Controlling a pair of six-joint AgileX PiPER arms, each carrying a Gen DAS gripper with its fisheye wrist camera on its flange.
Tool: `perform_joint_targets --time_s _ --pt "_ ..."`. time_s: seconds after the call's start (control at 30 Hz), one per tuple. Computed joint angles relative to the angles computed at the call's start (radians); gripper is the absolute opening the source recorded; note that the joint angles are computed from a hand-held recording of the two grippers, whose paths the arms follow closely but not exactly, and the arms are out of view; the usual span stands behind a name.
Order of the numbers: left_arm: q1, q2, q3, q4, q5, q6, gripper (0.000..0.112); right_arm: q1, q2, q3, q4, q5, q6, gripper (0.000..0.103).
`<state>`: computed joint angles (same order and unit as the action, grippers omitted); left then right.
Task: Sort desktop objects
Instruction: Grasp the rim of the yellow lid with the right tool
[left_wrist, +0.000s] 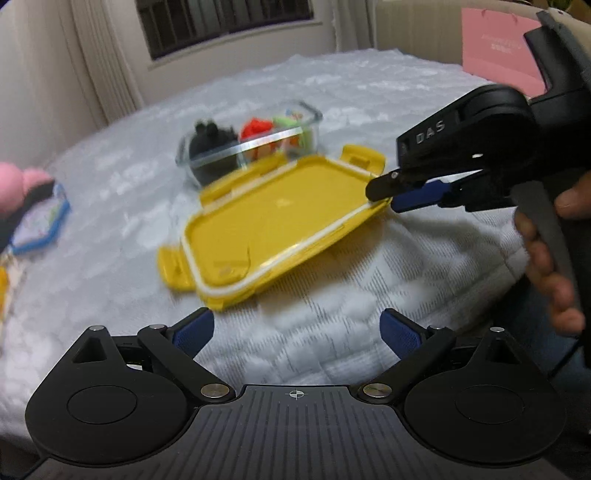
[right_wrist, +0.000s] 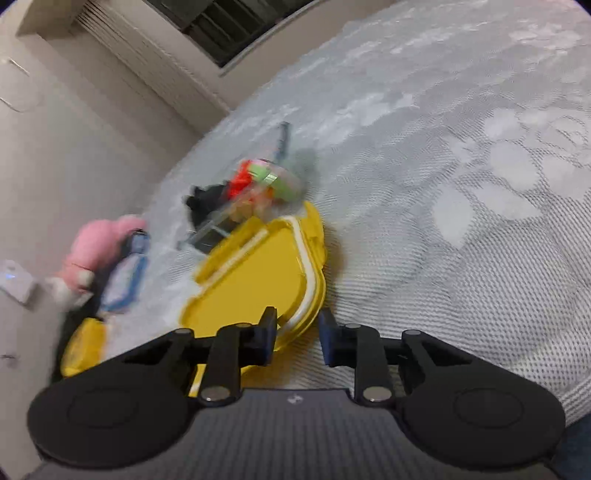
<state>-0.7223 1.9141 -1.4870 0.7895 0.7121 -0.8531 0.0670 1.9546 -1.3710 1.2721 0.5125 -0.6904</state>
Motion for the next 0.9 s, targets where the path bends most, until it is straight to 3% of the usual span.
perform_joint_targets --time_s 0.17,0.33,0.5,0.53,0.57,0.63,0.77,0.9 --pt "-0.009 0.035 -0.080 0.035 0.023 0.069 0.099 -0.007 -0.048 -0.015 0.055 0.040 -0.129 0.022" --pt "-0.024 0.091 -0.148 0.108 0.064 0.081 0.100 -0.011 -0.025 -0.105 -0.021 0.090 -0.068 0.021" --pt "-0.003 0.064 -0.095 0.110 0.022 0.005 0.100 -0.053 -0.004 -0.080 0.072 0.102 -0.140 0.028" --pt "0.003 0.058 -0.082 0.113 0.002 -0.016 0.100 -0.066 0.010 -0.084 0.075 0.119 -0.134 0.033" --pt "0.009 0.054 -0.069 0.122 -0.017 -0.040 0.100 -0.080 0.034 -0.097 0.079 0.149 -0.128 0.048" --pt "0.010 0.066 -0.073 0.167 -0.029 -0.076 0.100 -0.101 0.082 -0.124 0.094 0.207 -0.125 0.061" --pt "-0.005 0.122 -0.147 0.156 0.016 0.035 0.100 -0.123 0.138 -0.126 0.099 0.256 -0.112 0.067" --pt "-0.030 0.134 -0.142 0.212 0.015 0.075 0.101 -0.165 0.238 -0.148 0.221 0.403 -0.153 0.070"
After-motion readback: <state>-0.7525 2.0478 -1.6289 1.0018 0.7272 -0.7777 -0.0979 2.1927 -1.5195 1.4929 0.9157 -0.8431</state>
